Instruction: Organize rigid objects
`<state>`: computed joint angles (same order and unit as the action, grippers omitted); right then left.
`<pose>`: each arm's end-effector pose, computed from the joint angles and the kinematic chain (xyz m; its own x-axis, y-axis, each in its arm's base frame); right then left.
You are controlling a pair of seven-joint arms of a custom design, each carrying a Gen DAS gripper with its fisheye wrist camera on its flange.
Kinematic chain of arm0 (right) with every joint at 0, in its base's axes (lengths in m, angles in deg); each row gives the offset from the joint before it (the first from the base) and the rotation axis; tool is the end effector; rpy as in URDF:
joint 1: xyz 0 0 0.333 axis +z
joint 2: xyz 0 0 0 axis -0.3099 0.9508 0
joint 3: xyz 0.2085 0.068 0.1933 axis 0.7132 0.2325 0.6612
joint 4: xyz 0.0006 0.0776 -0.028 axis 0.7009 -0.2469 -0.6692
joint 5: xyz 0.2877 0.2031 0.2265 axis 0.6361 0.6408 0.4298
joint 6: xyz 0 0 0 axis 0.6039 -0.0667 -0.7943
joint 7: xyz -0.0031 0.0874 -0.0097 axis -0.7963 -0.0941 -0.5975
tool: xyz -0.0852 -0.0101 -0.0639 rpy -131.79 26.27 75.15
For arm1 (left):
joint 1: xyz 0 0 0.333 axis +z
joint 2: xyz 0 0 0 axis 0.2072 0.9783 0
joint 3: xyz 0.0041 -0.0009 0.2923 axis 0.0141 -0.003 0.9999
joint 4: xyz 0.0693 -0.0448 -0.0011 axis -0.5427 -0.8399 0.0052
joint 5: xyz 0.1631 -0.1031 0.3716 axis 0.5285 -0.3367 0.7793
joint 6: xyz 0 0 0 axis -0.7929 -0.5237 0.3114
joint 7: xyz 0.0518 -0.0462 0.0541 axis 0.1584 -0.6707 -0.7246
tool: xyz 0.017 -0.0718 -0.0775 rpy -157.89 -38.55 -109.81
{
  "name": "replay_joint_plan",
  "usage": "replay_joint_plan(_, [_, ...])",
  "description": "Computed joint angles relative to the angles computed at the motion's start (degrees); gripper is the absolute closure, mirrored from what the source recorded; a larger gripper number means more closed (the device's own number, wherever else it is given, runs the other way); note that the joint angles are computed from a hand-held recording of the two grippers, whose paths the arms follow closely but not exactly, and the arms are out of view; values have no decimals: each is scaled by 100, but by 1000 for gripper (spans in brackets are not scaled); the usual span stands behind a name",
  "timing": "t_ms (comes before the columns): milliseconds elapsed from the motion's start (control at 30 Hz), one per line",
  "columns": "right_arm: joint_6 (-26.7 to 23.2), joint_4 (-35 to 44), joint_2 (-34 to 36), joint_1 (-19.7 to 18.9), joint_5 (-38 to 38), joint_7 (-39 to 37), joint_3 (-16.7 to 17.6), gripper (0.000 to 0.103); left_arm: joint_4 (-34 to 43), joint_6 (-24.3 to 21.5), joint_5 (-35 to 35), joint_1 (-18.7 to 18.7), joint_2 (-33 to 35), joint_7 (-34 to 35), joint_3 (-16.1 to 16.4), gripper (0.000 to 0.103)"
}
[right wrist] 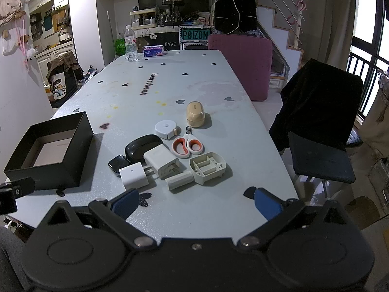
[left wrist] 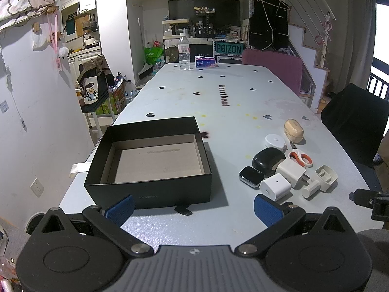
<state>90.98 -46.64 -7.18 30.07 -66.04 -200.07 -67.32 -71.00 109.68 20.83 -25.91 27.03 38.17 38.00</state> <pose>0.5668 0.5255 0.3195 -0.3659 -0.9304 -0.0204 -0.6161 0.2586 -0.7440 0.6416 -0.2500 0.3176 -0.2886 -0.9567 -0.0378 -0.6124 0.2148 -0.7608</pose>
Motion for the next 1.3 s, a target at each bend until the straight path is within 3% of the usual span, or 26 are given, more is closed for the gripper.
replay_joint_plan(733, [7, -226, -135, -18, -42, 64, 40, 1, -14, -54, 111, -2, -86, -41, -36, 0])
replay_joint_plan(1100, [21, -250, -136, -34, -70, 96, 57, 1, -91, -16, 148, 320, -153, 88, -342, 0])
replay_joint_plan(1300, [-18, -257, -168, -1, -105, 130, 45, 1, -151, 150, 110, 176, -162, 199, -223, 0])
